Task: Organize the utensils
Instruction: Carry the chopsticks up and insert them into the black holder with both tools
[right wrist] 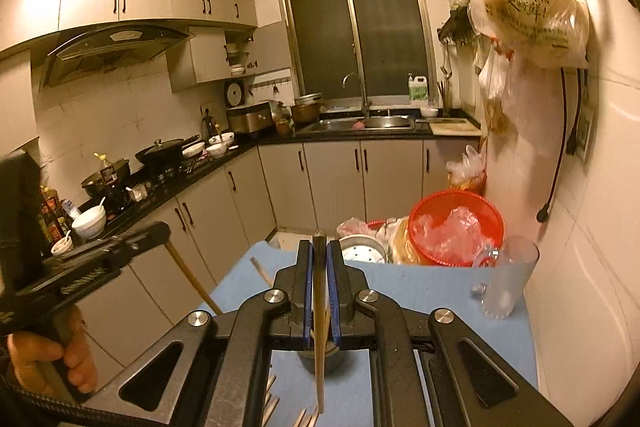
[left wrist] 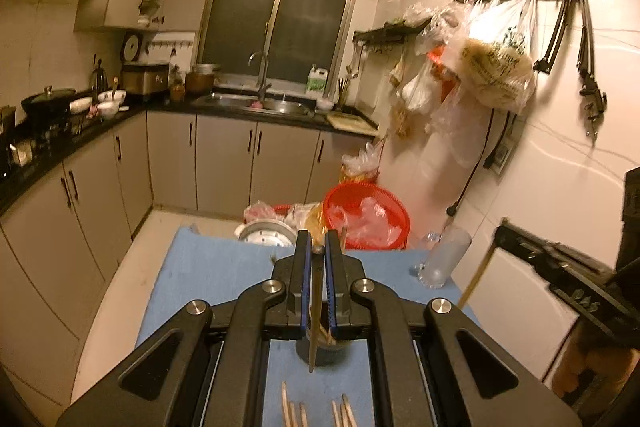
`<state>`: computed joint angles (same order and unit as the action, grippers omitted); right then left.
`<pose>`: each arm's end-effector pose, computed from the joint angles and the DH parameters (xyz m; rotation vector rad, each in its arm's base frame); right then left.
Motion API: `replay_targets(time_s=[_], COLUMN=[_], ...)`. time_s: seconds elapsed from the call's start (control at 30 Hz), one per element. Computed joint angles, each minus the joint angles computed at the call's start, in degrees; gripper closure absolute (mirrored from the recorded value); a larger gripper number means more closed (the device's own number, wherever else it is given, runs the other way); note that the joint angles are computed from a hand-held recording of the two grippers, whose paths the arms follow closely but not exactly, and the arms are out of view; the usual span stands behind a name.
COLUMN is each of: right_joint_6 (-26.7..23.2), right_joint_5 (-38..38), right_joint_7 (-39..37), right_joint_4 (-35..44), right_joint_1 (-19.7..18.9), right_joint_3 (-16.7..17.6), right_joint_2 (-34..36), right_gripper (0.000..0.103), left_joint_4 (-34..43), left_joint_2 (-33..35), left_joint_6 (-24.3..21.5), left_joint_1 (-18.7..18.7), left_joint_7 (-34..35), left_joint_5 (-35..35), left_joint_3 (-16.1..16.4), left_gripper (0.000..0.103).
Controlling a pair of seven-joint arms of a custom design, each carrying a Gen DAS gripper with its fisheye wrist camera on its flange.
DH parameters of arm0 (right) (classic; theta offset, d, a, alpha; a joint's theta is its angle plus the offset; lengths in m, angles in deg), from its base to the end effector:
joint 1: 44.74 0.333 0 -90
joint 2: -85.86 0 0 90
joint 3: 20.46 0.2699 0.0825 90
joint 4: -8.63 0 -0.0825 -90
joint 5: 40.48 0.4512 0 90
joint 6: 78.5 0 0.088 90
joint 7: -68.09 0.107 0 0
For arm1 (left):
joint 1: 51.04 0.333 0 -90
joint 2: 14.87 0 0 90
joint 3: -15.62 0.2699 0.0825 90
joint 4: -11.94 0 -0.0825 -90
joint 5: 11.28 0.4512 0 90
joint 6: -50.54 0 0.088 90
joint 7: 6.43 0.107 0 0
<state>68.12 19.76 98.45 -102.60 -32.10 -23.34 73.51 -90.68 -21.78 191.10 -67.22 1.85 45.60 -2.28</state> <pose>0.6123 0.0901 0.6117 -1.7440 0.9820 -0.4335 0.5298 -0.3701 0.6303 -1.7306 1.3123 -1.0803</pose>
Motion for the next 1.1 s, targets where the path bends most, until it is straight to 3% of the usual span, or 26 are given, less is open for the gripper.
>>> replay_targets(time_s=[0.67,1.1], right_joint_6=[7.6,8.9], right_joint_5=[9.1,7.1], right_joint_7=[-4.1,-3.7], right_joint_4=[13.1,15.6], right_joint_1=[-0.4,-2.5], right_joint_3=[4.4,7.1], right_joint_2=[14.2,19.9], right_gripper=[0.096,0.096], left_joint_4=[7.3,5.6], left_joint_2=[7.9,10.7], left_joint_6=[5.3,7.0], left_joint_1=[0.2,0.2], left_joint_7=[-6.6,-4.0], left_joint_5=[7.1,2.1], left_joint_3=[3.5,5.4], left_gripper=[0.097,0.097])
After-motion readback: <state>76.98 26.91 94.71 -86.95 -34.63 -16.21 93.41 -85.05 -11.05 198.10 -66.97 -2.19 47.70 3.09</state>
